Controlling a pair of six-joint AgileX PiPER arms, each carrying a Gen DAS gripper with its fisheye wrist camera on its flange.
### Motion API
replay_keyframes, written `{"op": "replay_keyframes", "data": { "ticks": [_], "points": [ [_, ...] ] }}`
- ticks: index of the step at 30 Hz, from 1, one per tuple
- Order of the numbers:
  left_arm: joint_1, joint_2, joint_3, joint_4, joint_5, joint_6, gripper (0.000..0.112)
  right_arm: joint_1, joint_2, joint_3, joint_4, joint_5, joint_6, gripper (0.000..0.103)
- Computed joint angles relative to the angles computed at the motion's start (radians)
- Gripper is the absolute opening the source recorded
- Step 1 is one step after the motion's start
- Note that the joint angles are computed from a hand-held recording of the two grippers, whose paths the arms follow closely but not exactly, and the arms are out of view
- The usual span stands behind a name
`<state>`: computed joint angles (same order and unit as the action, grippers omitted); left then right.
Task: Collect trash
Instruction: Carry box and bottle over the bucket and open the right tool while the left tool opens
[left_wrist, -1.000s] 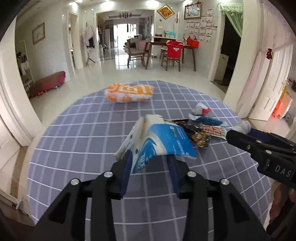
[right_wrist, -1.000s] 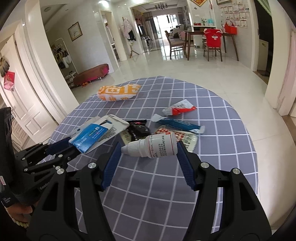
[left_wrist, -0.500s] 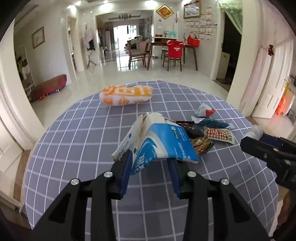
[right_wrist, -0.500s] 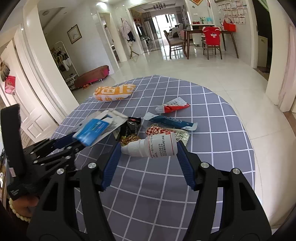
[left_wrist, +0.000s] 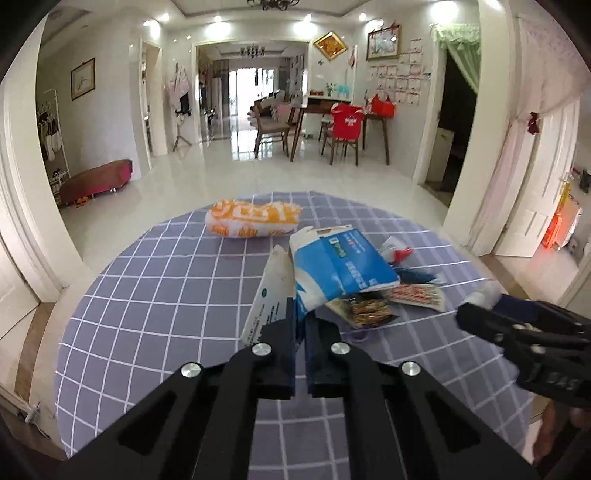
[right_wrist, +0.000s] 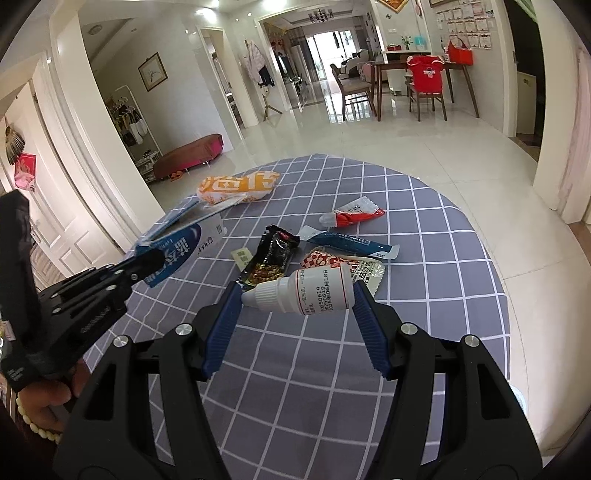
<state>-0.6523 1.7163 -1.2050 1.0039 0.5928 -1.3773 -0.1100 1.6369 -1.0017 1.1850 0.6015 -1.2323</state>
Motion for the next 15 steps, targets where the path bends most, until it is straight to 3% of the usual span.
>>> {"op": "replay_keyframes", "data": {
  "ticks": [7,12,15],
  "points": [
    [-0.159,-0.010,-0.073,-0.007,0.062,0.001,0.003,-0.134,-0.109,0.087,0.044,0.082,-0.062,0.060],
    [-0.261,0.107,-0.249,-0.116,0.054,0.115,0.003,-0.398,-0.168,0.164,0.055,0.205,-0.156,0.060],
    [-0.323,0.256,-0.467,-0.267,0.061,0.285,0.003,-0.604,-0.151,0.165,0.022,0.285,-0.204,0.060]
  ]
}}
